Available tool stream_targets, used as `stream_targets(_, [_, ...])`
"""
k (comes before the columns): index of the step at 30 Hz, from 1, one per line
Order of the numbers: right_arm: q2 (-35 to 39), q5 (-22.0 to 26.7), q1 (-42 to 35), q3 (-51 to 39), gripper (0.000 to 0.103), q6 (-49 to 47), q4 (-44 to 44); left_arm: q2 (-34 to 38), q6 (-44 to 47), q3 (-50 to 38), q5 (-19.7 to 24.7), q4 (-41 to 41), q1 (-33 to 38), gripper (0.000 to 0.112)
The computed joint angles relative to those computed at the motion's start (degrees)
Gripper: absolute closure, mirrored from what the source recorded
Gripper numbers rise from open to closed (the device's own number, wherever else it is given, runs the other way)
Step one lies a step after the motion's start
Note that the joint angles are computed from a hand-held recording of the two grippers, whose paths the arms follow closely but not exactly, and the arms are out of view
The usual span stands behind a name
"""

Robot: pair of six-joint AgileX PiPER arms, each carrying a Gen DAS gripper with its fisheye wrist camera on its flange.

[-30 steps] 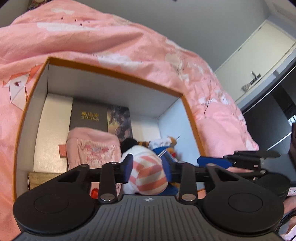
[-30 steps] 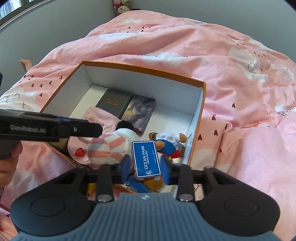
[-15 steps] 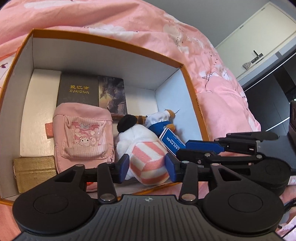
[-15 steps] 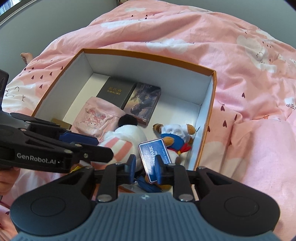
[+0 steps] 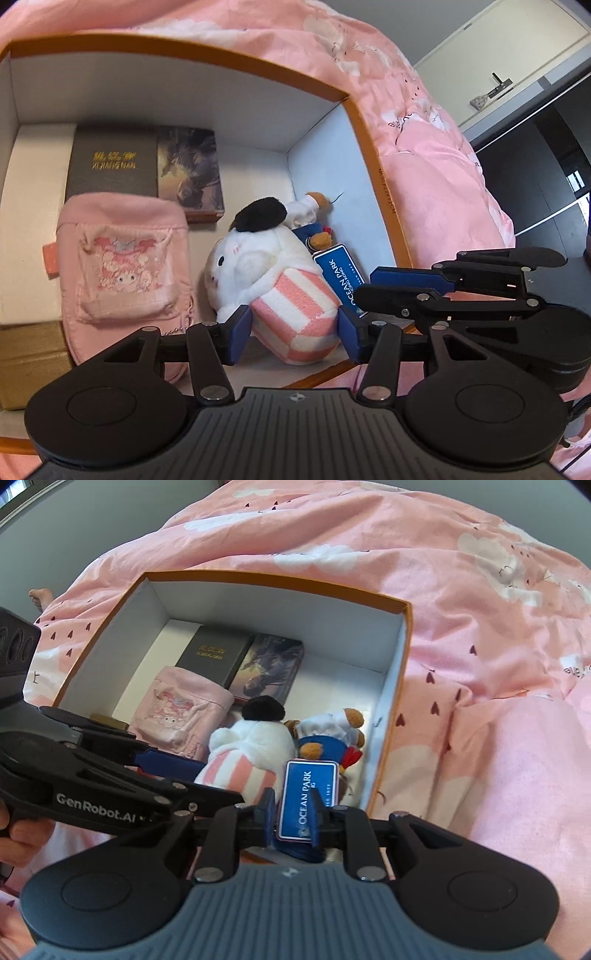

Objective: Organize objects
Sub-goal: 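Push the Ocean Park keychain down into the shoebox with the right gripper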

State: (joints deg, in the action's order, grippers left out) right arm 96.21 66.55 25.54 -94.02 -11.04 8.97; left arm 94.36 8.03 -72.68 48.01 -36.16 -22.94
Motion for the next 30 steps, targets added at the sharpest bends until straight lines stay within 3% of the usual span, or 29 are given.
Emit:
stream_targets(3, [-0.39,0.2,-0.84,0.37,0.082,-0.49,0.82,0.41,-1.26,-2.25,1.01,5.74,-1.92,0.056])
stream_targets(7, [-0.77,0.01,-1.08,1.25,0.082,-1.1,1.44,0.62,-7.46,-4.96,1.4,21.35,-6.93,0.06])
stream_targets(13, [-1.14,-0.67,-1.82,2.11,0.082,-1.83,3.17,-0.46,-1.89,-4.23,3.06,14.66,-3.23,0.057])
stream_targets(19, [-0.94,-1.86,-3.0,1.68,0.082,-1.81,5.65,-3.73,0.43,-1.11,-0.96,7.54,0.58,0.06])
stream_targets(24, [1.08,-2.66,-1.76,-0.46,0.085,-0.66,4.04,-1.75,-3.47,-1.31,-4.43,9.71,-0.55,0.071])
stream_targets(27, [2.15,-3.65,-0.13,-0.61,0.089,0.06,1.05,-0.64,-2.13,-0.46,-5.9,7.21,-0.92,0.072])
stream_targets(30, [3.34,-4.22,0.99,-0.51,0.092,-0.51,-0.91,0.35,-6.32,-0.59,-6.91,12.1,-2.83,0.07])
